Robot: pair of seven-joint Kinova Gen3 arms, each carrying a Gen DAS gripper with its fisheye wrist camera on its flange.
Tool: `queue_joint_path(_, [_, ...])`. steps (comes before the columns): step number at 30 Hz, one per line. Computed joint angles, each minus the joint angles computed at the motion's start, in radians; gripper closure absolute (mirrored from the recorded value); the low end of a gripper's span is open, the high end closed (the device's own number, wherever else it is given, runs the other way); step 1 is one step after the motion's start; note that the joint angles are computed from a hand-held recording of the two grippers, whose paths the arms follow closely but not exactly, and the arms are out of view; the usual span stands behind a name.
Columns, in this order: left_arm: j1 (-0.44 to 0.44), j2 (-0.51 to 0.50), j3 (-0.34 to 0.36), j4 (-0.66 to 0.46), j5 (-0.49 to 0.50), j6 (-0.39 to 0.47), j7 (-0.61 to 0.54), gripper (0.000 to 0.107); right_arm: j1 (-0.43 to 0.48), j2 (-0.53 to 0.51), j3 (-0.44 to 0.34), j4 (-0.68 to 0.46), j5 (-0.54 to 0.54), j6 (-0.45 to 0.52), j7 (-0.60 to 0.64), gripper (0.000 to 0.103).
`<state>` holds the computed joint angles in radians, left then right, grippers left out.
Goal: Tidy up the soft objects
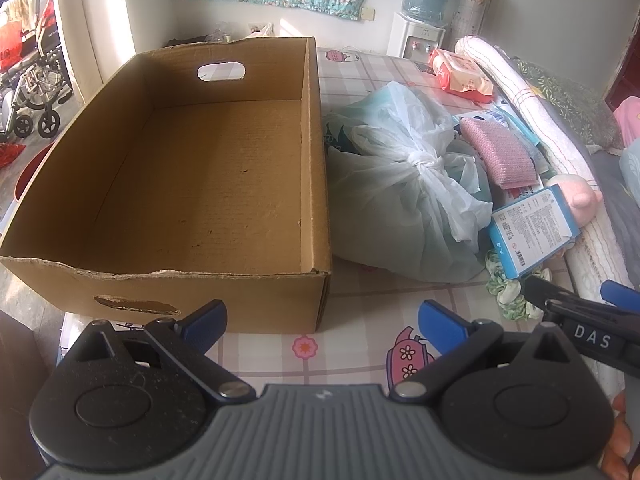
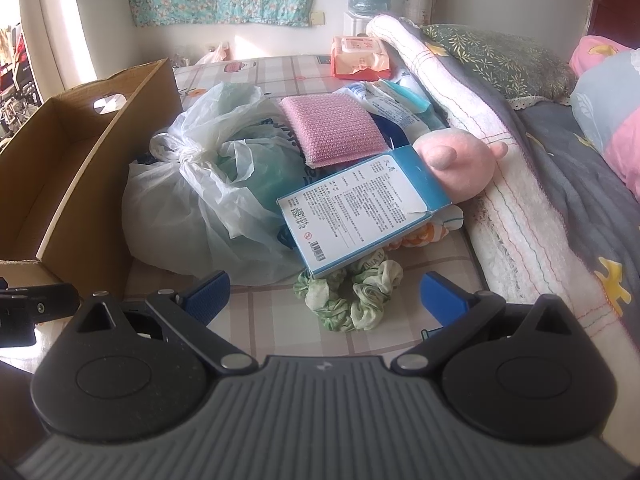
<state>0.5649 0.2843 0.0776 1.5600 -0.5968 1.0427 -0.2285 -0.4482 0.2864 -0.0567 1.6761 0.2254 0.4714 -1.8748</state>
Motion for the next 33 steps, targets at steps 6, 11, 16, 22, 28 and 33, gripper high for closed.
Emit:
queue_joint_path(6, [-0.001,0.000,0.000,0.000,0.001,0.000,-0.001,0.005,0.000,0.001,0.000,-0.001,-0.002,0.001,0.001,0.001])
queue_joint_path(11, [-0.001,0.000,0.001,-0.001,0.002,0.002,0.000,0.005,0.000,0.001,-0.001,-0.002,-0.003,0.002,0.002,0.001])
queue_joint_path(16, [0.000,0.002,0.000,0.000,0.001,0.000,0.000,0.005,0.001,0.001,-0.001,-0.002,-0.004,0.001,0.003,0.001])
queue_joint_path(22, [0.000,0.004,0.001,-0.001,0.007,0.001,-0.005,0.005,0.002,0.002,-0.001,-0.002,-0.006,0.001,0.005,0.001])
queue_joint_path(28, [-0.001,0.005,0.000,-0.004,0.013,0.005,-0.008,0.005,0.003,0.002,-0.001,-0.002,-0.008,0.001,0.006,0.001])
queue_joint_path(33, [0.015,0.007,-0.001,-0.010,-0.013,0.018,-0.005,0.005,-0.002,0.004,0.005,-0.004,-0.004,0.000,-0.006,0.001])
